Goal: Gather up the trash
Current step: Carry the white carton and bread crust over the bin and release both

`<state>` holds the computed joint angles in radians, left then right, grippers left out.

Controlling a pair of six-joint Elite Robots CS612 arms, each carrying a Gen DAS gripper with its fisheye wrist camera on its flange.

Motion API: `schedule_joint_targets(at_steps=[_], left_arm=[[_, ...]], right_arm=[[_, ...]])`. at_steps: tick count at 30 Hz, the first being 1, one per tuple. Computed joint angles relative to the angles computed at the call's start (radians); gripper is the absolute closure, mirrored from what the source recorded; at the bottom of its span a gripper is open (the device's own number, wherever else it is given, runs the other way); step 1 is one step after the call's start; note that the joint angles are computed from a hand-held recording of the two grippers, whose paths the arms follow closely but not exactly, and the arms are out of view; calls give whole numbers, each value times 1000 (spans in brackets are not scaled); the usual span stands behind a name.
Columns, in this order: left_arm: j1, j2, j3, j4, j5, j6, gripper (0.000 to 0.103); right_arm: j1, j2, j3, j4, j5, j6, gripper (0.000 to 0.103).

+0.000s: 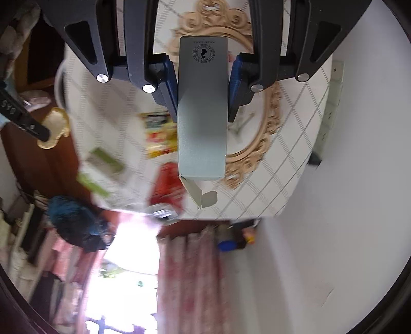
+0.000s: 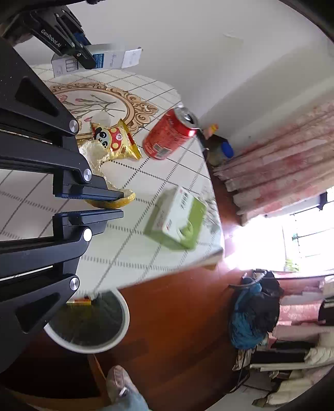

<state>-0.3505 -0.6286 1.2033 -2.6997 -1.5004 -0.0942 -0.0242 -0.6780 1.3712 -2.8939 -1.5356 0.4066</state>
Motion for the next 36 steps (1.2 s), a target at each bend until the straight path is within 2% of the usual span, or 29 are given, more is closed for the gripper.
schedule_joint_targets(at_steps=[6, 13, 19, 23, 25, 28, 30, 31, 32, 34, 36], left_arm=[[-52, -25, 18, -33, -71, 43, 72], [-123, 10, -33, 40, -145, 96, 72], [-181, 80, -136, 215, -248, 134, 72], [-208, 162, -272, 386, -300, 165, 72], [-216, 194, -325, 443, -307, 171, 72], [-216, 267, -459, 590, -365, 162, 71], [-216, 307, -538, 669, -377, 149, 71], [-217, 321, -565, 698, -369, 147, 59], [-217, 338, -600, 725, -362, 135, 36], [-212, 349, -620, 727, -373, 117, 11], [-209, 356, -635, 726, -360, 96, 11]], right_arm=[[-51, -78, 126, -65, -24, 15, 96], [-137, -137, 253, -71, -77, 39, 96], [-206, -139, 314, -32, -77, 49, 96], [-246, -118, 330, 4, -45, 58, 96], [-256, -100, 324, 17, -34, 66, 96], [-270, -71, 310, 38, -10, 74, 96], [-274, -51, 297, 49, 3, 80, 96], [-276, -39, 288, 53, 11, 75, 96], [-276, -30, 283, 53, 13, 80, 96], [-280, -12, 273, 51, 40, 84, 95], [-285, 3, 257, 76, 85, 85, 90]])
